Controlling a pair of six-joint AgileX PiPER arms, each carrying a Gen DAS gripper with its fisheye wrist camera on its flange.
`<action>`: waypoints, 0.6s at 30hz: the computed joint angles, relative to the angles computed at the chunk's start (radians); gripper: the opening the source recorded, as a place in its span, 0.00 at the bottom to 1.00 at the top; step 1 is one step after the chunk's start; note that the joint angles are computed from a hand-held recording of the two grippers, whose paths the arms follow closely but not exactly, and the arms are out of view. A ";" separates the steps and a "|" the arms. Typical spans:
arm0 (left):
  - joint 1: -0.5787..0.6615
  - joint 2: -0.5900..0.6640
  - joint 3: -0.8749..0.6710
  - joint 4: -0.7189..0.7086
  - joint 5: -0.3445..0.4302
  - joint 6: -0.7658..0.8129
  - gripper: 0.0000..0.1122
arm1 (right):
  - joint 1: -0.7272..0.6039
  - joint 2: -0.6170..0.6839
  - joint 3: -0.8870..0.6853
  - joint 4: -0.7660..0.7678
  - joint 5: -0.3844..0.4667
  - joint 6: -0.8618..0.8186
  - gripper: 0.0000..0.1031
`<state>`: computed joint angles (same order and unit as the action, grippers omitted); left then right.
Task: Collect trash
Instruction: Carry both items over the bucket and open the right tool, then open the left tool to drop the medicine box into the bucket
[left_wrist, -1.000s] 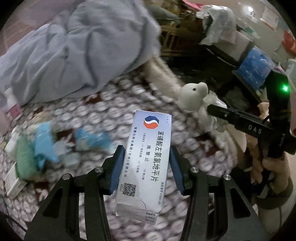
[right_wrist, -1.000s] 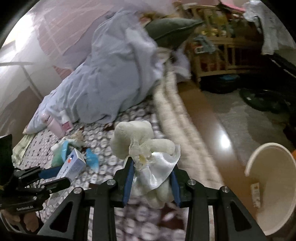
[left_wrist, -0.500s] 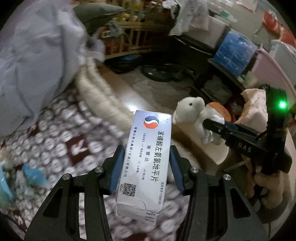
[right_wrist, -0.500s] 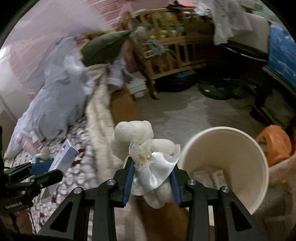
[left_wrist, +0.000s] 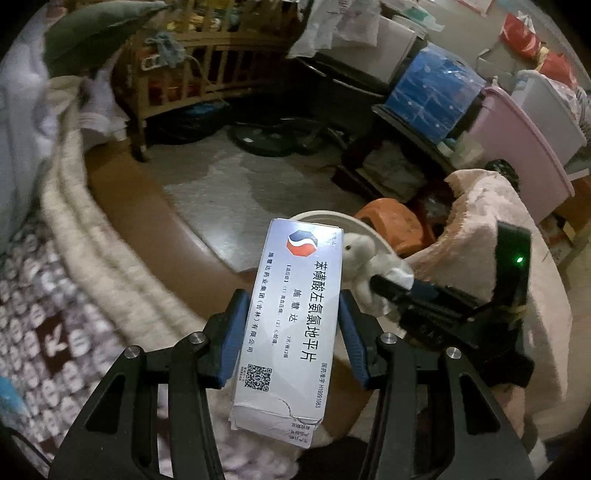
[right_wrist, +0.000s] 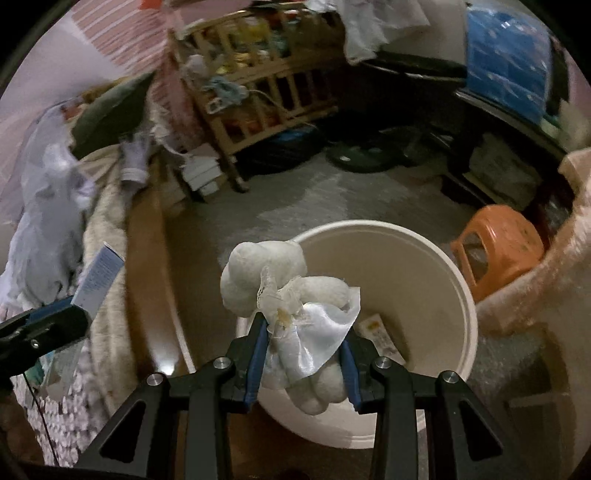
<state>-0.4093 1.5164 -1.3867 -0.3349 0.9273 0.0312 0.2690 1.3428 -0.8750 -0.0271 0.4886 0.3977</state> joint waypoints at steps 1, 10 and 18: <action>-0.009 0.015 -0.012 -0.012 -0.007 -0.001 0.42 | -0.010 0.004 0.002 -0.005 0.003 0.001 0.34; 0.001 0.054 -0.028 -0.121 -0.014 0.048 0.51 | -0.026 0.026 0.003 -0.106 0.002 0.147 0.50; 0.020 -0.025 0.046 0.023 -0.028 -0.017 0.51 | 0.024 0.045 -0.021 -0.110 0.022 0.167 0.50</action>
